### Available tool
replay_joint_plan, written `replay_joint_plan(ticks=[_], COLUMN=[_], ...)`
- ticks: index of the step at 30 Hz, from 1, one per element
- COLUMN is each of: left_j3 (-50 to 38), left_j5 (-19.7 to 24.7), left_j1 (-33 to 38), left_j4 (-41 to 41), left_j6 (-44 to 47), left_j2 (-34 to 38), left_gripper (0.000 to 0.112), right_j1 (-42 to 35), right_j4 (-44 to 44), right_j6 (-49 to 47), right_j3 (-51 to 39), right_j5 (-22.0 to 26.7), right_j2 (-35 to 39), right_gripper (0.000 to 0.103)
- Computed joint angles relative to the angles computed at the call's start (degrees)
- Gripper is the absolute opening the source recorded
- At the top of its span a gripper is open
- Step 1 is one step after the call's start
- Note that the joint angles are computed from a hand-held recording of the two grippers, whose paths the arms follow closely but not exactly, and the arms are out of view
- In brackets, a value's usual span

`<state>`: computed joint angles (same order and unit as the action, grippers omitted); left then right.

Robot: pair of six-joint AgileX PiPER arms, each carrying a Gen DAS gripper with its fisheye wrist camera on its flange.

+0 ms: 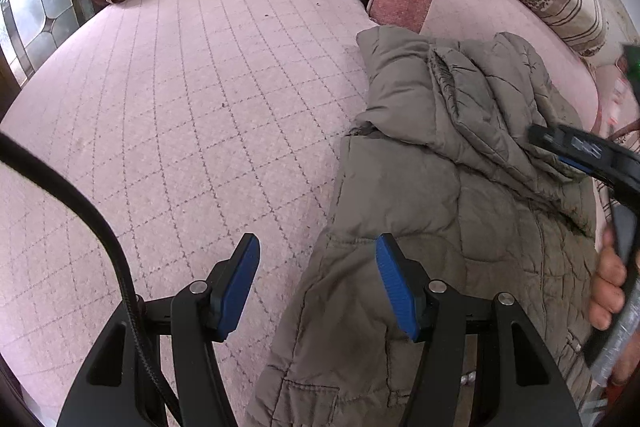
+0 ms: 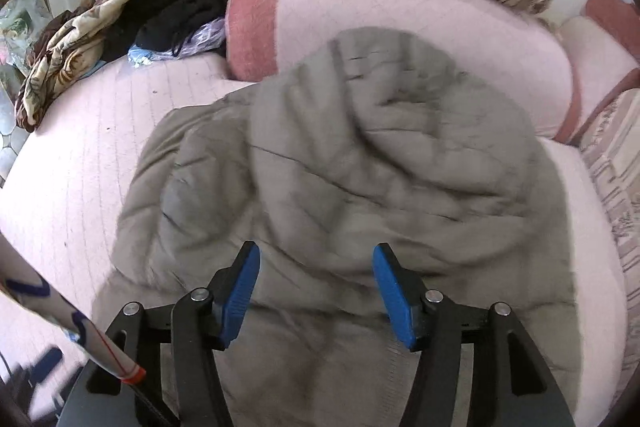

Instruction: Fold large clothes

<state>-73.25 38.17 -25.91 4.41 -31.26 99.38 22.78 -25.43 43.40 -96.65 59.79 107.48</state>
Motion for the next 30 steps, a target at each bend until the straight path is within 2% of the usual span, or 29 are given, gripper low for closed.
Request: replay_joint_plan(ticks=[4, 9, 10, 14, 21, 25, 30], left_j3=[0.99, 1.04, 0.88, 0.45, 0.96, 1.64, 1.64], left_j5=[-0.70, -0.80, -0.67, -0.56, -0.41, -0.87, -1.11], left_j1=[-0.81, -2.31, -2.55, -3.17, -4.40, -5.25, -6.05], left_j4=[0.45, 2.01, 2.17, 3.10, 4.17, 4.88, 5.20], left_j6=[-0.44, -1.16, -1.10, -1.53, -2.59, -3.17, -3.06], left_j2=[-0.91, -1.04, -0.97, -0.85, -1.27, -1.77, -1.85], left_gripper=[0.059, 0.060, 0.060, 0.060, 0.060, 0.060, 0.060], right_j1=[-2.52, -9.47, -10.42, -10.53, -9.96, -10.91, -14.61], right_j4=[-4.63, 1.91, 3.23, 3.18, -0.55, -4.34, -2.06], right_j6=[6.16, 4.36, 4.47, 4.74, 2.31, 4.46, 4.71], right_j3=[6.19, 6.98, 7.50, 7.58, 15.24, 19.99, 23.53], right_j5=[-0.47, -1.15, -1.86, -2.57, -1.41, -1.03, -2.72], right_j2=[-3.96, 0.32, 1.04, 1.04, -7.69, -12.03, -14.51], right_gripper=[0.064, 0.065, 0.068, 0.071, 0.072, 0.072, 0.072])
